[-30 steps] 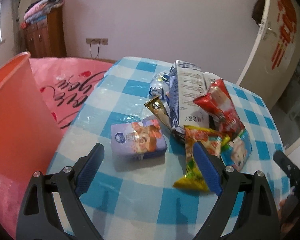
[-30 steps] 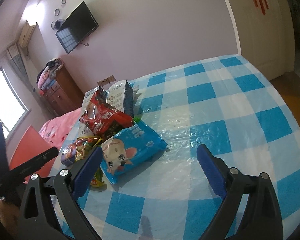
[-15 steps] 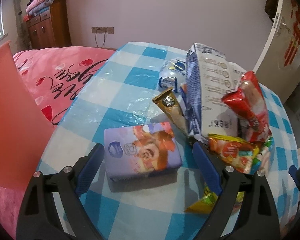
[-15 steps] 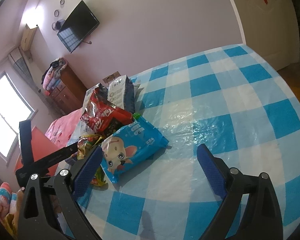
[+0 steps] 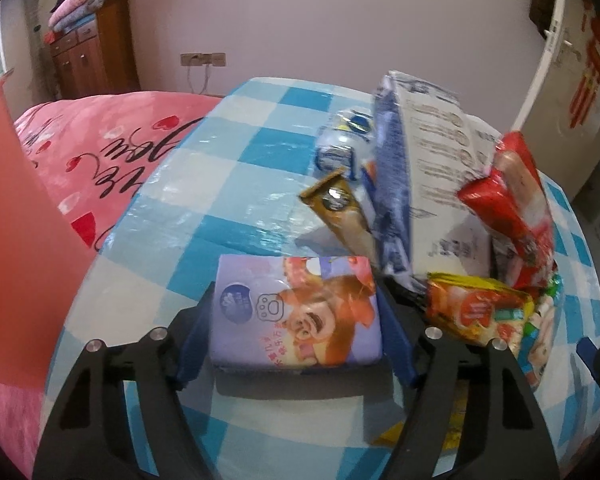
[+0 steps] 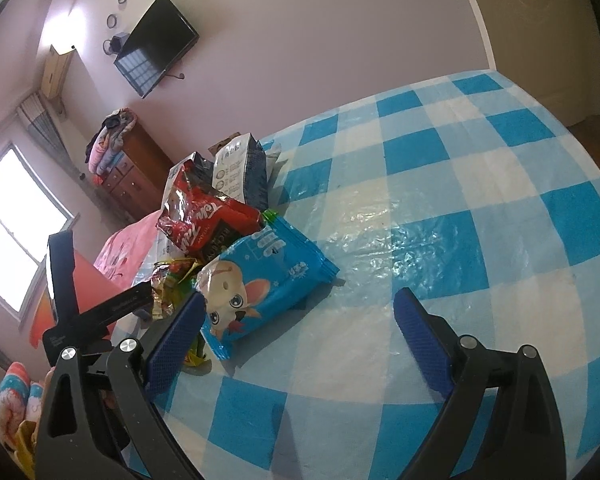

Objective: Collect trash
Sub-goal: 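Grasp the purple tissue box with the left tool while the right tool grasps the blue cartoon snack bag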

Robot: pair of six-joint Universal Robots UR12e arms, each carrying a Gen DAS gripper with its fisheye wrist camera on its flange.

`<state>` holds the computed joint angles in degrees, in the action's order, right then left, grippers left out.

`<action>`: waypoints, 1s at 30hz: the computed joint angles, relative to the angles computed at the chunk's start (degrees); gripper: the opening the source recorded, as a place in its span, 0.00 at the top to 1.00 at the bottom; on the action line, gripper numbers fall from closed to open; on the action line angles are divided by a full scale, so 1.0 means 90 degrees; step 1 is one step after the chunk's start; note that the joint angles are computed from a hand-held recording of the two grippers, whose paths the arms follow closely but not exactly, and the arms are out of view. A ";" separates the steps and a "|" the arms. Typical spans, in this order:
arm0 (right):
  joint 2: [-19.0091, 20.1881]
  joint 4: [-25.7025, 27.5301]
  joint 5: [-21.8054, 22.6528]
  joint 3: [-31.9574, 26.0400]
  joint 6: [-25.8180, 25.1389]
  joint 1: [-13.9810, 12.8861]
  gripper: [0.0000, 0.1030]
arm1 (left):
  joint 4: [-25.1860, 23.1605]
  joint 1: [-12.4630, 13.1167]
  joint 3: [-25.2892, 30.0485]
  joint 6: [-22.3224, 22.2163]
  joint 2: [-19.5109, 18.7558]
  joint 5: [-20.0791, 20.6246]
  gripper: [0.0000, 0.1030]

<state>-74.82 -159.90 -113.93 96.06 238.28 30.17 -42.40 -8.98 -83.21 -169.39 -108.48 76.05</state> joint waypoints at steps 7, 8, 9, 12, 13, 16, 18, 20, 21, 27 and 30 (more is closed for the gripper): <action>-0.0039 -0.0058 -0.0030 0.0043 -0.0022 -0.0009 0.09 | -0.0162 -0.0050 -0.0268 0.0496 0.0244 -0.0291 0.30; -0.0046 -0.0053 -0.0040 0.0047 -0.0020 -0.0007 0.09 | -0.0236 -0.0061 -0.0335 0.0646 0.0313 -0.0382 0.30; -0.0059 -0.0045 -0.0059 0.0058 -0.0014 -0.0009 0.09 | -0.0277 -0.0069 -0.0381 0.0733 0.0357 -0.0445 0.30; -0.0089 -0.0034 -0.0088 0.0089 0.0013 -0.0013 0.09 | -0.0359 -0.0123 -0.0565 0.1006 0.0518 -0.0553 0.30; -0.0098 -0.0019 -0.0083 0.0095 0.0011 -0.0016 0.09 | -0.0417 -0.0137 -0.0620 0.1111 0.0575 -0.0615 0.30; -0.0109 0.0173 -0.0080 0.0065 -0.0003 -0.0016 0.09 | -0.0606 -0.0149 -0.0716 0.1307 0.0692 -0.0768 0.30; -0.0101 0.0280 0.0000 0.0043 -0.0002 -0.0034 0.09 | -0.0640 -0.0152 -0.0783 0.1387 0.0755 -0.0802 0.30; -0.0077 0.0386 0.0131 0.0001 -0.0028 -0.0055 0.09 | -0.0629 -0.0133 -0.0839 0.1378 0.0801 -0.0833 0.30; -0.0063 0.0504 0.0123 -0.0038 -0.0041 -0.0049 0.09 | -0.0640 -0.0118 -0.0846 0.1343 0.0810 -0.0865 0.30; 0.0025 0.1042 -0.0063 -0.0265 -0.0215 0.0007 0.11 | -0.0677 -0.0095 -0.0876 0.1234 0.0849 -0.0883 0.30; 0.0062 0.1117 -0.0068 -0.0323 -0.0346 0.0014 0.21 | -0.0703 -0.0077 -0.0869 0.1209 0.0849 -0.0849 0.30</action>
<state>-74.26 -149.85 -114.55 93.16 235.17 30.29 -48.73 -9.68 -91.03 -158.51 -100.83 68.42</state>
